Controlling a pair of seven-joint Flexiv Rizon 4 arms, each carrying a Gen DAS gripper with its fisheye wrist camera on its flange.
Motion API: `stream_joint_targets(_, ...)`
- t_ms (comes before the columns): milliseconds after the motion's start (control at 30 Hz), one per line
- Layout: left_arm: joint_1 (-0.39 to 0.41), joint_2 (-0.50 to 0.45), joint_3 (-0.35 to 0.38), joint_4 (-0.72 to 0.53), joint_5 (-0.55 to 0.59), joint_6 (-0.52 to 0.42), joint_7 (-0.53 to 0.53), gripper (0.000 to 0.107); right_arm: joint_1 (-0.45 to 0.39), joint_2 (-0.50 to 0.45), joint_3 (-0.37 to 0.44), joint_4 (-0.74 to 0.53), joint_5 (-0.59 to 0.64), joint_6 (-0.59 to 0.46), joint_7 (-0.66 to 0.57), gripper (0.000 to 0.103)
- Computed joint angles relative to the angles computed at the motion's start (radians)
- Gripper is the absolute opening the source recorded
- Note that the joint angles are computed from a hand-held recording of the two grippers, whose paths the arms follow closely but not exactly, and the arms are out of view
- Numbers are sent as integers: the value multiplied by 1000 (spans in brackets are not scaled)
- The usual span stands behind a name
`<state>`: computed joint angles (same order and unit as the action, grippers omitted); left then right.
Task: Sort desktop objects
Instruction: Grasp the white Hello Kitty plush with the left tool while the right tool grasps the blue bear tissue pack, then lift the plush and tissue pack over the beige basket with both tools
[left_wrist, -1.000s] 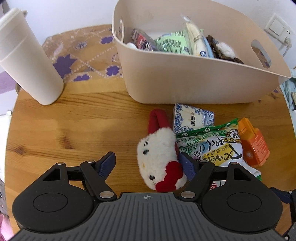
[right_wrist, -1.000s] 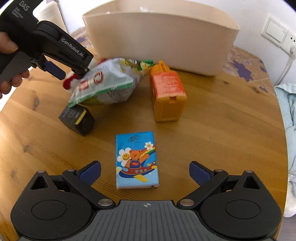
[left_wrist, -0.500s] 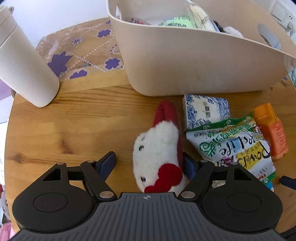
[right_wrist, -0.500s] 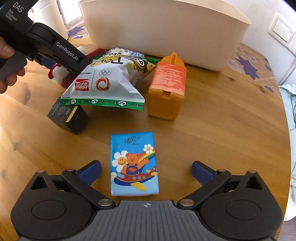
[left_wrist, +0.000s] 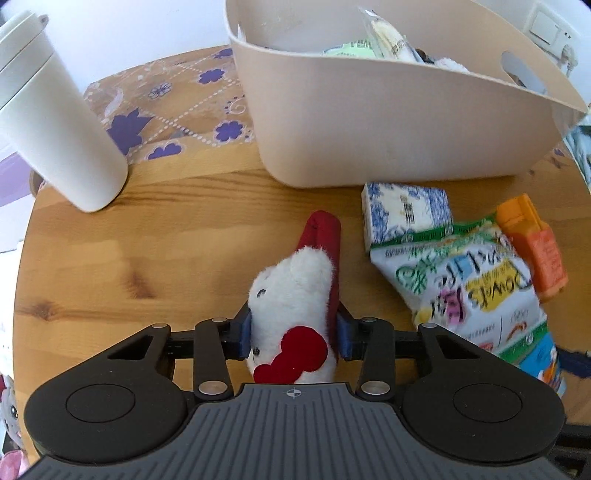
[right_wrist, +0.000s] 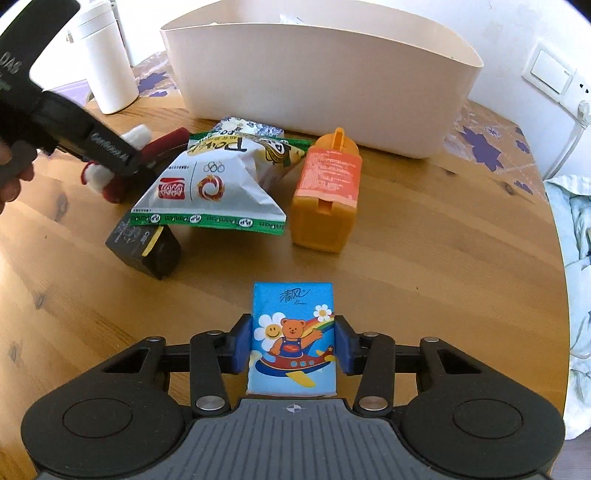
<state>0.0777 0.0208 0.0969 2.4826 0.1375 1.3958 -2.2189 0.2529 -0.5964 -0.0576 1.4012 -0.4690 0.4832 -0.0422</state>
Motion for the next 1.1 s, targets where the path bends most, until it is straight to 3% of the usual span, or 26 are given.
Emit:
stream_joint_targets(367, 70, 172, -51, 46, 226, -91, -168, 42, 25, 111, 21, 125, -31, -20, 45, 42)
stream_joint_targets(800, 168, 460, -198, 31, 322, -304, -302, 42, -9, 267, 34, 228, -232, -69, -37, 42)
stream_joint_targets(1100, 197, 563, -253, -55, 370, -438, -350, 42, -50, 321, 30, 217, -341, -114, -97, 42)
